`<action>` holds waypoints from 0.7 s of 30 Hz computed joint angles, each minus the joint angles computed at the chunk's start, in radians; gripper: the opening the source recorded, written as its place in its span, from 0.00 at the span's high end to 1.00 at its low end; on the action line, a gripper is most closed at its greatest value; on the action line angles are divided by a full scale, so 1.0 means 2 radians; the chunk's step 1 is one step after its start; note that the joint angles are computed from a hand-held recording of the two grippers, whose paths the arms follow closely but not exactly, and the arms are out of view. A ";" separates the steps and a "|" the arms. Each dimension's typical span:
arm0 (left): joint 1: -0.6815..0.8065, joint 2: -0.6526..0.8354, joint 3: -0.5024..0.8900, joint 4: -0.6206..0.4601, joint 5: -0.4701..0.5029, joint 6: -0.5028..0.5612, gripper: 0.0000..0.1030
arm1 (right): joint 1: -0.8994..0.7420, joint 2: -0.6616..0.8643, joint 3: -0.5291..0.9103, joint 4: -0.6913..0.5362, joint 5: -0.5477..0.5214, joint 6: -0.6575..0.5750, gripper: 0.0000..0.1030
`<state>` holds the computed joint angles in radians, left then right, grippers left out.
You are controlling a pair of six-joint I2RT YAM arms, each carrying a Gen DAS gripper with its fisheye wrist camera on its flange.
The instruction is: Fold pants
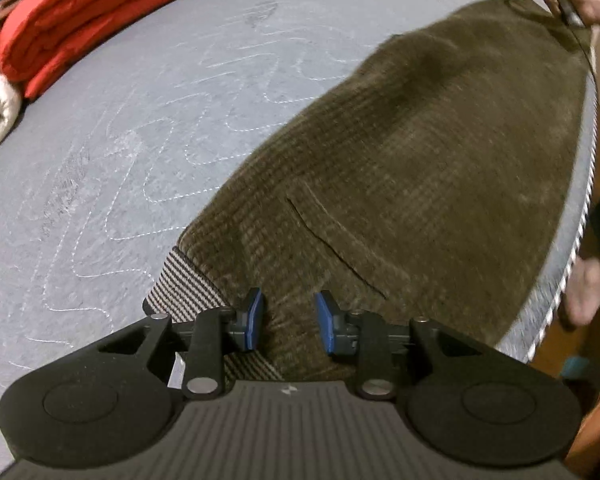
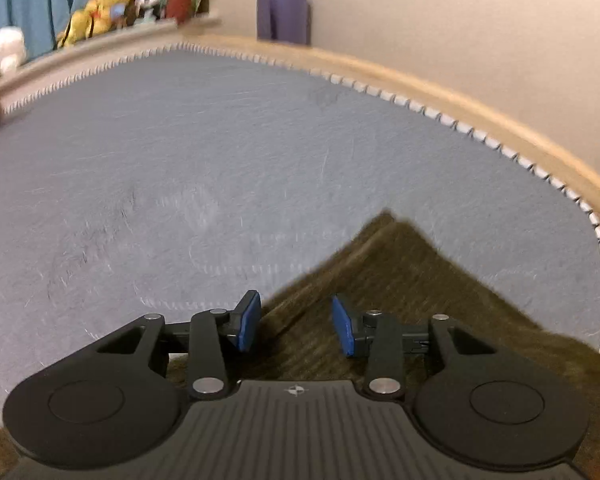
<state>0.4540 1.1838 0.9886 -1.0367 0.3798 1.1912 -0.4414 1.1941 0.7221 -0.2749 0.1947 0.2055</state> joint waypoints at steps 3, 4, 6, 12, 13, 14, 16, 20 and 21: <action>0.018 -0.007 0.006 -0.028 0.001 0.031 0.68 | 0.030 -0.055 0.006 -0.026 -0.054 0.003 0.58; 0.020 -0.005 0.009 -0.033 -0.002 0.038 0.68 | 0.048 -0.074 0.007 -0.035 -0.079 -0.003 0.57; 0.025 -0.023 0.006 -0.035 0.005 0.043 0.68 | 0.113 -0.116 0.006 -0.050 -0.106 -0.021 0.55; -0.024 -0.051 0.007 -0.007 0.114 -0.073 0.66 | 0.387 -0.159 0.006 -0.066 -0.095 -0.080 0.54; -0.045 -0.062 -0.001 0.013 0.125 -0.100 0.66 | 0.428 -0.148 0.007 -0.064 -0.083 -0.086 0.54; -0.074 -0.074 -0.011 0.037 0.130 -0.128 0.66 | 0.457 -0.137 0.009 -0.063 -0.074 -0.089 0.54; -0.139 -0.089 -0.026 0.084 0.120 -0.178 0.69 | 0.501 -0.106 0.013 -0.060 -0.062 -0.096 0.54; -0.252 -0.067 -0.029 0.135 0.087 -0.231 0.85 | 0.555 -0.020 0.035 -0.077 0.029 -0.116 0.56; -0.279 -0.059 -0.030 0.150 0.073 -0.240 0.88 | 0.558 0.006 0.041 -0.081 0.069 -0.122 0.52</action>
<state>-0.1049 1.0653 0.9293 -0.7361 0.5254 0.7116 0.6752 1.2058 0.8034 -0.4360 0.3333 -0.0379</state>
